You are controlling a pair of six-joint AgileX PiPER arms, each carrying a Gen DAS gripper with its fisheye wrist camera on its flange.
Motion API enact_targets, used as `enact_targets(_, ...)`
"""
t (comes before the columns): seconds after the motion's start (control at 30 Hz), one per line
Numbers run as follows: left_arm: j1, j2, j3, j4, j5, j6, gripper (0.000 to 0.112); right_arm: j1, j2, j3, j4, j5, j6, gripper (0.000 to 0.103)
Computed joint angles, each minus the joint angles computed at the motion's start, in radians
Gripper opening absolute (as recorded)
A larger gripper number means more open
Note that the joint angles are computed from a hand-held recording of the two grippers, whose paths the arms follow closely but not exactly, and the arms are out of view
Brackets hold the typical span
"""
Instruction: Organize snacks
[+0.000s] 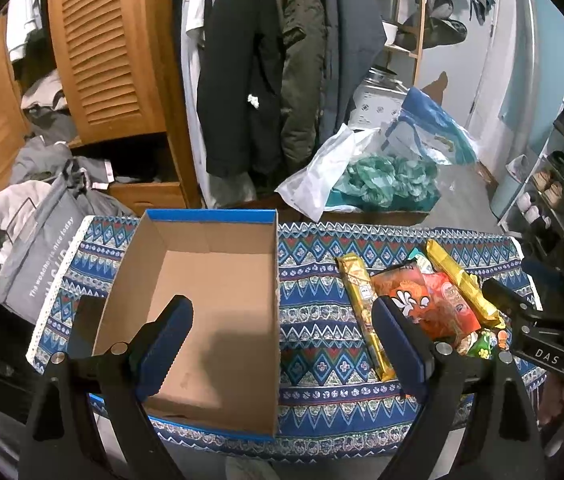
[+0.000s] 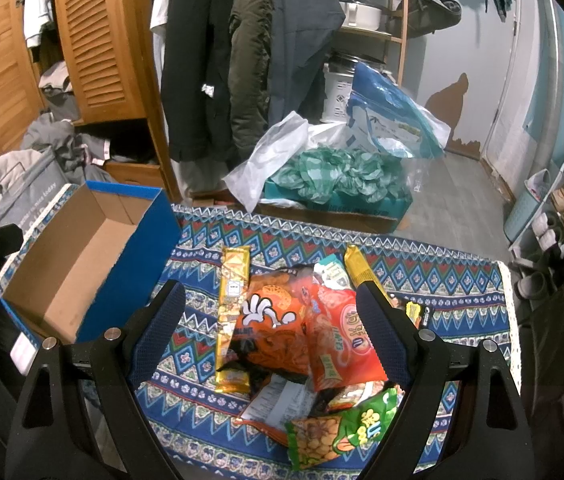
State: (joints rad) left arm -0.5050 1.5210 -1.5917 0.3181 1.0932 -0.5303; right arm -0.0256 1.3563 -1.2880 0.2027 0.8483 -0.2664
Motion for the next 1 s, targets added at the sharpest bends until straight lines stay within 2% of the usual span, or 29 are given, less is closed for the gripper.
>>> enact_targets(1.0,-0.013,0.011,-0.012,-0.014,0.011,0.002,0.092,-0.052,0.0,0.021,0.037,0.0,-0.062,0.086)
